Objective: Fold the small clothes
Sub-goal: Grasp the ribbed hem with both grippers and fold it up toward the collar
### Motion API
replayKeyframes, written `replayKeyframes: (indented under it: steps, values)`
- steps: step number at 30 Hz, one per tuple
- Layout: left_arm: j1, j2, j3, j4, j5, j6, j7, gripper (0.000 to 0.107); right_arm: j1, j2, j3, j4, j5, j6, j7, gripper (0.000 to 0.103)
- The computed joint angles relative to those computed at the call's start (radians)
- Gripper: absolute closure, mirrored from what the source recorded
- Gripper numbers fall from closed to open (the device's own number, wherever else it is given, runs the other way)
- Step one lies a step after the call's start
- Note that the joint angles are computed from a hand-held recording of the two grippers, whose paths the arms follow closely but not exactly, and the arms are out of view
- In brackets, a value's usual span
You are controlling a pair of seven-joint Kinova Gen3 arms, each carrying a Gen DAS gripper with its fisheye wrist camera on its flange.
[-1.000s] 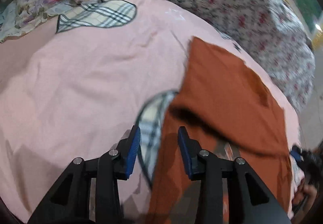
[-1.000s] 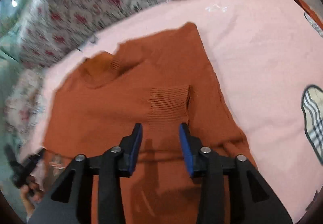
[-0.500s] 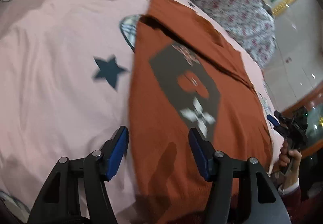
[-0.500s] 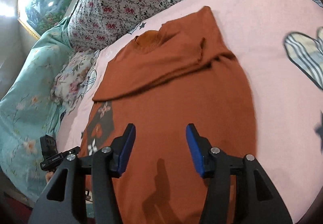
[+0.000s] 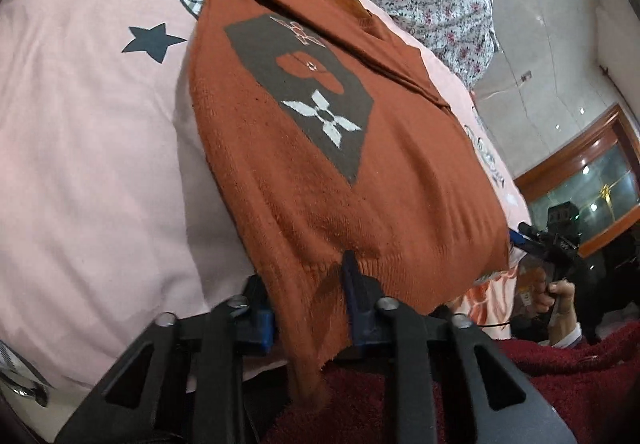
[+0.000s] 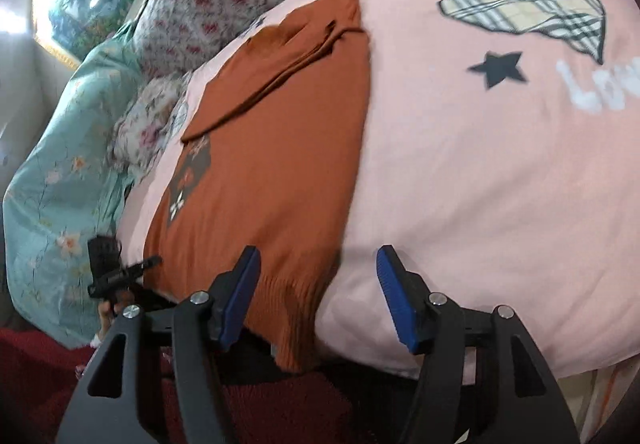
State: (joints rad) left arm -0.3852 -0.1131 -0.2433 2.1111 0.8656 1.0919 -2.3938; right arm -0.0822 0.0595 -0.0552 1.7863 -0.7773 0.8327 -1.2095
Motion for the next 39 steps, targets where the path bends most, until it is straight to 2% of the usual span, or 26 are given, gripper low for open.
replayKeyframes:
  steps: [6, 7, 8, 9, 10, 14, 17, 19, 25, 28, 31, 34, 39]
  values:
    - [0.018, -0.038, 0.008, 0.004, -0.037, -0.042, 0.021, 0.101, 0.017, 0.045, -0.032, 0.003, -0.098, 0.015, 0.140, 0.040]
    - [0.021, -0.041, 0.004, 0.003, -0.040, -0.045, 0.026, 0.101, 0.009, 0.044, -0.024, 0.003, -0.090, 0.020, 0.140, 0.057]
    - [0.022, -0.039, -0.003, 0.002, -0.039, -0.042, 0.028, 0.101, 0.002, 0.047, -0.009, 0.001, -0.084, 0.037, 0.135, 0.071]
    - [0.020, -0.037, -0.012, 0.001, -0.040, -0.032, 0.029, 0.100, 0.014, 0.054, -0.001, 0.001, -0.096, 0.064, 0.142, 0.092]
    - [0.017, -0.029, -0.019, -0.004, -0.049, -0.017, 0.028, 0.099, 0.045, 0.060, -0.010, 0.011, -0.123, 0.082, 0.164, 0.094]
    - [0.011, 0.013, -0.013, -0.025, -0.045, 0.012, 0.026, 0.094, 0.064, 0.078, -0.010, 0.045, -0.201, 0.071, 0.206, 0.094]
    - [0.016, -0.002, 0.013, -0.021, -0.054, -0.029, 0.017, 0.100, 0.056, 0.087, -0.027, 0.056, -0.242, 0.029, 0.229, 0.094]
    - [0.021, -0.035, 0.014, -0.007, -0.057, -0.051, 0.020, 0.103, 0.072, 0.081, -0.030, 0.075, -0.306, 0.032, 0.279, 0.095]
    - [0.010, -0.103, -0.091, 0.047, 0.071, -0.036, -0.046, 0.104, 0.125, 0.051, 0.011, 0.151, -0.467, 0.102, 0.416, 0.096]
    - [0.006, -0.121, -0.094, 0.025, 0.129, -0.042, -0.051, 0.104, 0.133, 0.050, 0.021, 0.157, -0.570, 0.127, 0.489, 0.096]
    - [0.020, -0.113, -0.082, -0.029, 0.158, -0.077, -0.040, 0.104, 0.121, 0.052, 0.024, 0.111, -0.616, 0.111, 0.514, 0.096]
    - [0.031, -0.074, -0.088, -0.074, 0.239, -0.100, -0.086, 0.103, 0.106, 0.081, 0.018, 0.037, -0.644, 0.075, 0.519, 0.096]
    - [0.033, 0.053, -0.030, -0.201, 0.380, -0.185, -0.128, 0.104, 0.095, 0.184, -0.010, -0.139, -0.597, 0.009, 0.439, 0.096]
